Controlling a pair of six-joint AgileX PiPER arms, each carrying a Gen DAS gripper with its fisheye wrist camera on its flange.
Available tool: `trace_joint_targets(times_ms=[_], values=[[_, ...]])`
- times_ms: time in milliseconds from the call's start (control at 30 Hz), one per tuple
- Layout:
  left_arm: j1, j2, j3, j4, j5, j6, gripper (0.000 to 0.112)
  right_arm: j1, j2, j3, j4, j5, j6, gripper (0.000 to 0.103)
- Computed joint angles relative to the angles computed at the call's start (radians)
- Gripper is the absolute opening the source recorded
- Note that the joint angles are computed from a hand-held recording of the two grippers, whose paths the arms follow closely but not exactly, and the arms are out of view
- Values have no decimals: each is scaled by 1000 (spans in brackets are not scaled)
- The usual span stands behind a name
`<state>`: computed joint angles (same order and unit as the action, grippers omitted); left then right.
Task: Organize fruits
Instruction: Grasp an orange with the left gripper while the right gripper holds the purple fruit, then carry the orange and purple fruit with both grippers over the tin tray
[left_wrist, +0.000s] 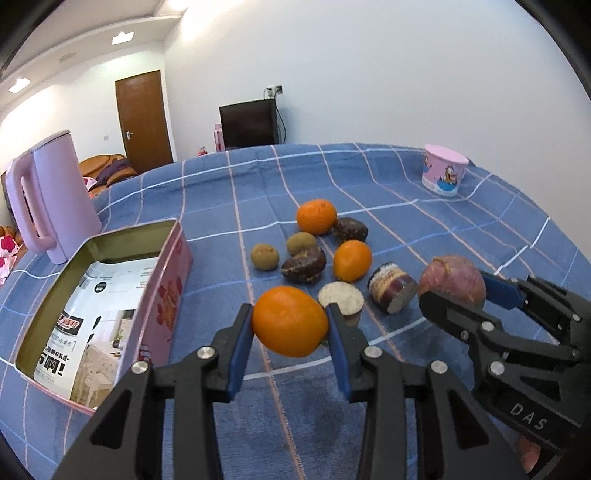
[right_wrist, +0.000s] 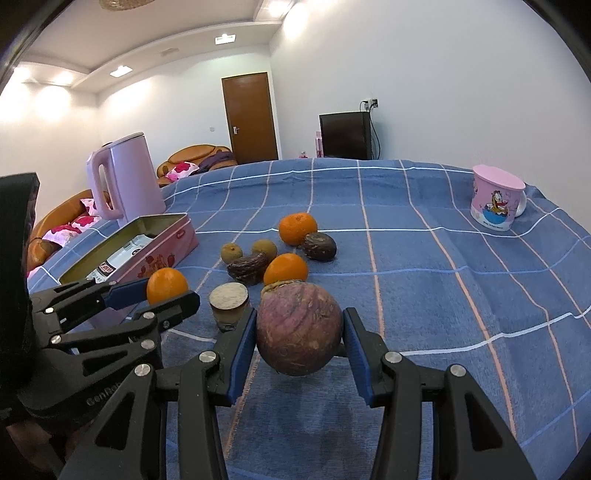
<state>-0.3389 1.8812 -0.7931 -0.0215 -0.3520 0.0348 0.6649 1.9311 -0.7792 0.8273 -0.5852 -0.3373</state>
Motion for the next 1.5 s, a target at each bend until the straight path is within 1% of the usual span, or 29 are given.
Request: trace_joint_targets(times_ms=[567,933,1167,1500], values=[[26,-28,66,58,-108,-82,41,27,-4,34,-53,-75,39,48],[33,-41,102,54,-171,-87,41,38,-7,55,-84,-115,62,48],[35,-53,138,51,-237,-85,41,43,-6,66,-100,-136,74,48],[41,-59,165,65,-291,-102,41,49,-6,78,-120,-166,88,48]])
